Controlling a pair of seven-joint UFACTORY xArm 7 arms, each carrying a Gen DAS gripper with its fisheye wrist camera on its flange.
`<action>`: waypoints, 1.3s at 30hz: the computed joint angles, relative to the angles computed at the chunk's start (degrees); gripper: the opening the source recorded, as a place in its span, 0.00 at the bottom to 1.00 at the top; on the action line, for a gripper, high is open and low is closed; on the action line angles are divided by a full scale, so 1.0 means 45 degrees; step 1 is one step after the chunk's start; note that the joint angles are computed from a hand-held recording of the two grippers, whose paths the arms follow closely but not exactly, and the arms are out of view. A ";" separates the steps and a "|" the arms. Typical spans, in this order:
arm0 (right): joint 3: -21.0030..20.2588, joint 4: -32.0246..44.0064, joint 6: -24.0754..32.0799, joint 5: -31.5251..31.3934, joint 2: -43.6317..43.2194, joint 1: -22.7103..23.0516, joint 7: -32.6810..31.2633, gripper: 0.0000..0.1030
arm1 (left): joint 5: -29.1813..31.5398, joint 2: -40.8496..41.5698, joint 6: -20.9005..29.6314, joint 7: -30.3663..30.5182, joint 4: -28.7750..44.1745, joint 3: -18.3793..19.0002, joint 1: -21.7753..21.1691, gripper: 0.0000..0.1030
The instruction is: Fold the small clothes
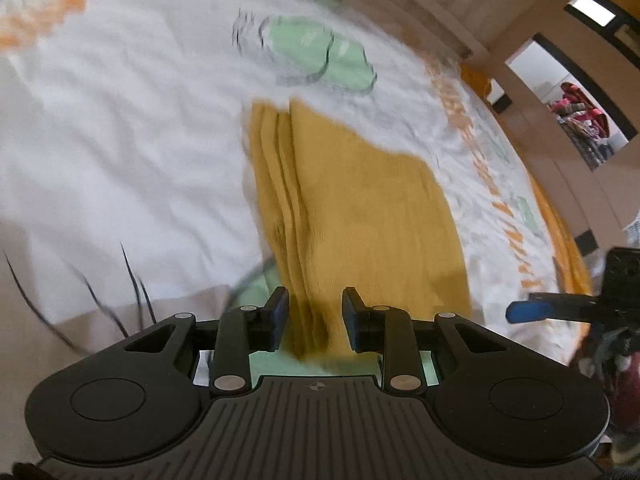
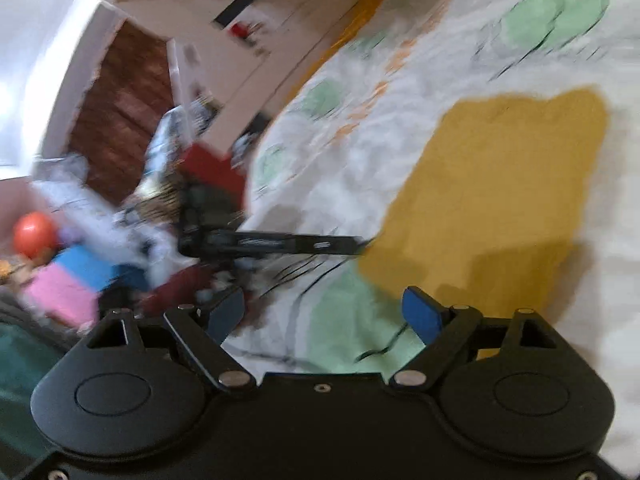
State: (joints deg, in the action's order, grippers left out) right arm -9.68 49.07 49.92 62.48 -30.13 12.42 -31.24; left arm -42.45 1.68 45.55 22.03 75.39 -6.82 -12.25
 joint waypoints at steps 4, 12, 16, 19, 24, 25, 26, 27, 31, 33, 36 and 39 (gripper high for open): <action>0.2507 -0.0505 -0.3833 -0.2736 -0.0106 -0.1212 0.2499 0.87 | 0.0612 0.0516 -0.1027 -0.0219 0.0708 -0.0186 -0.0202 0.37; 0.5404 -0.0407 -0.6163 -0.7642 0.1575 -0.2704 0.6550 0.86 | 0.3005 0.2682 -0.2681 -0.1597 0.2942 -0.0702 -0.0809 0.37; 0.5342 -0.1118 -0.6637 -0.8553 0.1677 -0.2118 0.6975 0.90 | 0.4470 0.3906 -0.2486 -0.2869 0.4257 -0.0736 -0.1060 0.37; 0.4960 -0.1452 -0.6645 -0.9247 0.1362 -0.1619 0.6956 0.96 | 0.5201 0.4536 -0.2411 -0.3457 0.4879 -0.0765 -0.1148 0.37; 0.3848 -0.1699 -0.7167 -0.9409 0.1411 -0.0423 0.7124 0.98 | 0.5617 0.5094 -0.2301 -0.3903 0.5440 -0.0980 -0.1043 0.36; 0.3569 -0.1808 -0.7277 -0.9378 0.1337 -0.0153 0.7134 0.98 | 0.5547 0.5075 -0.2404 -0.3715 0.5358 -0.1090 -0.0971 0.32; 0.3326 -0.1882 -0.7375 -0.9381 0.1294 0.0090 0.7179 0.98 | 0.5507 0.5039 -0.2552 -0.3593 0.5257 -0.1151 -0.0938 0.26; 0.3248 -0.1842 -0.7433 -0.9524 0.1340 0.0220 0.7385 0.98 | 0.5683 0.5002 -0.2696 -0.3685 0.5165 -0.1069 -0.1037 0.11; 0.2877 -0.1826 -0.7553 -0.9936 0.1221 0.0630 0.7951 0.97 | 0.6115 0.4375 -0.4022 -0.4027 0.3995 -0.0810 -0.1213 0.04; 0.2653 -0.1845 -0.7760 -0.9950 0.1049 0.0842 0.8046 0.96 | 0.6289 0.4016 -0.4684 -0.4399 0.3421 -0.0713 -0.1180 0.05; 0.2476 -0.1734 -0.8307 -1.0106 0.0993 0.0972 0.8133 0.96 | 0.6353 0.3786 -0.4418 -0.4476 0.3134 -0.0759 -0.0900 0.05; 0.2174 -0.1073 -0.8734 -1.0288 0.1647 0.1082 0.7963 0.96 | 0.5749 0.3861 -0.4266 -0.3991 0.3119 -0.1095 -0.0531 0.05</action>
State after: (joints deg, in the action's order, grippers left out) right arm 0.11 44.25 10.62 16.18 -22.72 17.28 4.60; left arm -16.58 19.06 26.35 4.08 89.42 -11.75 -14.64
